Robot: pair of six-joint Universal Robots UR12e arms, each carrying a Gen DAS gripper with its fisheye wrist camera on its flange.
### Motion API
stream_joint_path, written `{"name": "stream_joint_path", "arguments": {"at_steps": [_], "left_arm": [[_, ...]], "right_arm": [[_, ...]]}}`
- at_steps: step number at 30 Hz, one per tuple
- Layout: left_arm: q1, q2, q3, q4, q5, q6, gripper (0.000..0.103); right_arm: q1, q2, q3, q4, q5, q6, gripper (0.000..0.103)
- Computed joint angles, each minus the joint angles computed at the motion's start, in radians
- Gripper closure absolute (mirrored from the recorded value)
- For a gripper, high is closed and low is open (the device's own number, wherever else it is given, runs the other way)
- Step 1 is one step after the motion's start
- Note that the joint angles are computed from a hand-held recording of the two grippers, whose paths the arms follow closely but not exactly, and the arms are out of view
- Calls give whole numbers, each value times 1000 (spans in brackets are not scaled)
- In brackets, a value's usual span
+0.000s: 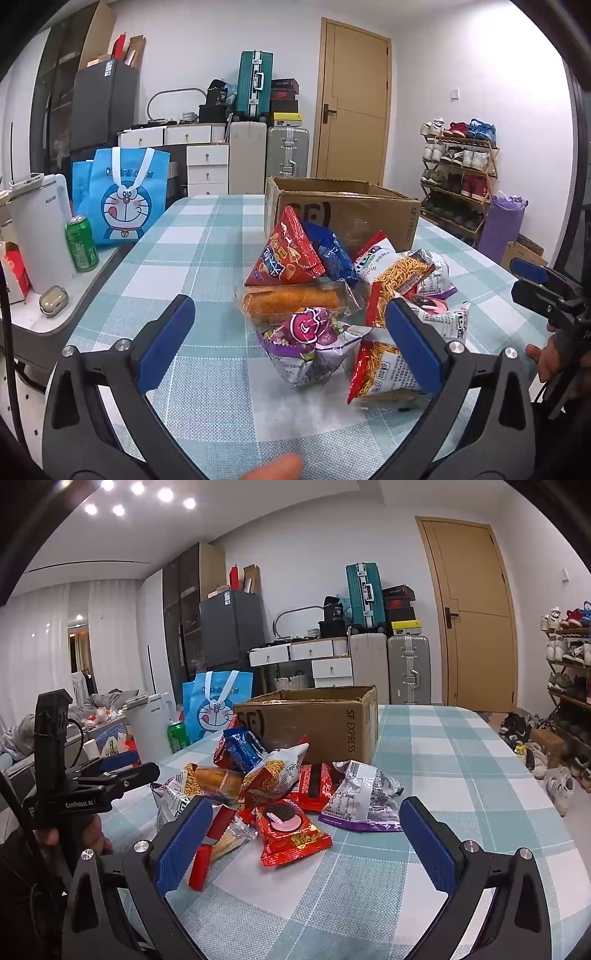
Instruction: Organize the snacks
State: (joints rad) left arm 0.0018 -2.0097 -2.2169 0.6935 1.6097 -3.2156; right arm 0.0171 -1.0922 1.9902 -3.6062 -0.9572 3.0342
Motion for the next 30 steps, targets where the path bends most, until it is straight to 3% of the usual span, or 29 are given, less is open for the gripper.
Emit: {"name": "stream_joint_path", "arguments": {"at_steps": [1,30], "left_arm": [[5,6,-1,-21,-15,-28,0],[1,2,0,-5,-5,-14,0]], "right_arm": [[0,0,0,-4,-2,0,0],[2,0,-4,21,-8,-6,0]]}}
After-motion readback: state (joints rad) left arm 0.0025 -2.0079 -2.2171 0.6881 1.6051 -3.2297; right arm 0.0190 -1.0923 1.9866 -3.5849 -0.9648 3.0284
